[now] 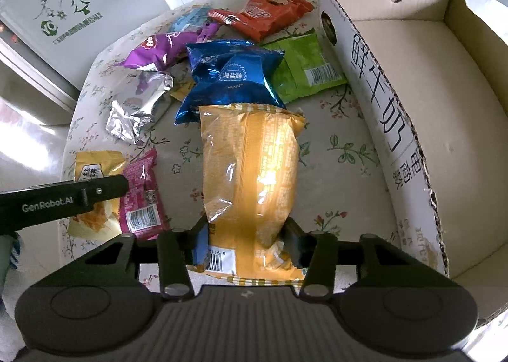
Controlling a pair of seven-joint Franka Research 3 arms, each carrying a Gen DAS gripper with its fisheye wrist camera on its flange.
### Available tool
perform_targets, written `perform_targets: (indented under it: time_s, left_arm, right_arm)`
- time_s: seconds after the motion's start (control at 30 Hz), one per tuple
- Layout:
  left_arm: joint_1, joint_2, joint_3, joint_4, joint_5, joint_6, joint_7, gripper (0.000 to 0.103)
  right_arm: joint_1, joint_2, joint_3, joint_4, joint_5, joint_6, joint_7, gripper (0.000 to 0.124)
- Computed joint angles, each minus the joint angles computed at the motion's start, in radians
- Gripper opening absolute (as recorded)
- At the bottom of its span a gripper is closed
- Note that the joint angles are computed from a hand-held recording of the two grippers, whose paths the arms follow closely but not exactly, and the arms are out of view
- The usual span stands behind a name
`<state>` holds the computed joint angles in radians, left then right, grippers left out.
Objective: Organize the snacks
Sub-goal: 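Lift the bread bag with the right gripper toward the box while the left carries the waffle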
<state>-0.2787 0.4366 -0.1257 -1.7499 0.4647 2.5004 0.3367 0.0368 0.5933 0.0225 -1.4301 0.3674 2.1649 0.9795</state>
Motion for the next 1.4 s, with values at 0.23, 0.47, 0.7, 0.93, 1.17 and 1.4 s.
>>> perform_targets:
  time_s: [0.23, 0.47, 0.7, 0.93, 1.17, 1.4]
  left_arm:
    - [-0.008, -0.054, 0.019, -0.052, 0.052, 0.048, -0.071, 0.051]
    - [-0.01, -0.06, 0.022, -0.036, 0.1, 0.06, -0.126, 0.051]
    - [-0.026, -0.054, 0.032, -0.005, 0.154, 0.038, -0.16, 0.051]
    - [-0.037, -0.038, 0.037, 0.037, 0.203, 0.031, -0.191, 0.051]
    - [-0.054, 0.01, 0.038, 0.119, 0.225, 0.022, -0.178, 0.051]
    - [-0.072, 0.057, 0.043, 0.193, 0.21, 0.026, -0.157, 0.051]
  right_arm:
    - [-0.029, -0.029, 0.025, -0.008, 0.069, -0.022, -0.072, 0.051]
    - [-0.042, -0.051, 0.035, -0.012, 0.135, -0.015, -0.126, 0.051]
    - [-0.051, -0.045, 0.032, 0.008, 0.173, -0.007, -0.132, 0.05]
    - [-0.064, -0.053, 0.041, 0.012, 0.219, 0.049, -0.155, 0.05]
    - [-0.081, -0.042, 0.043, 0.043, 0.248, 0.09, -0.158, 0.05]
    - [-0.102, -0.015, 0.039, 0.092, 0.26, 0.106, -0.11, 0.05]
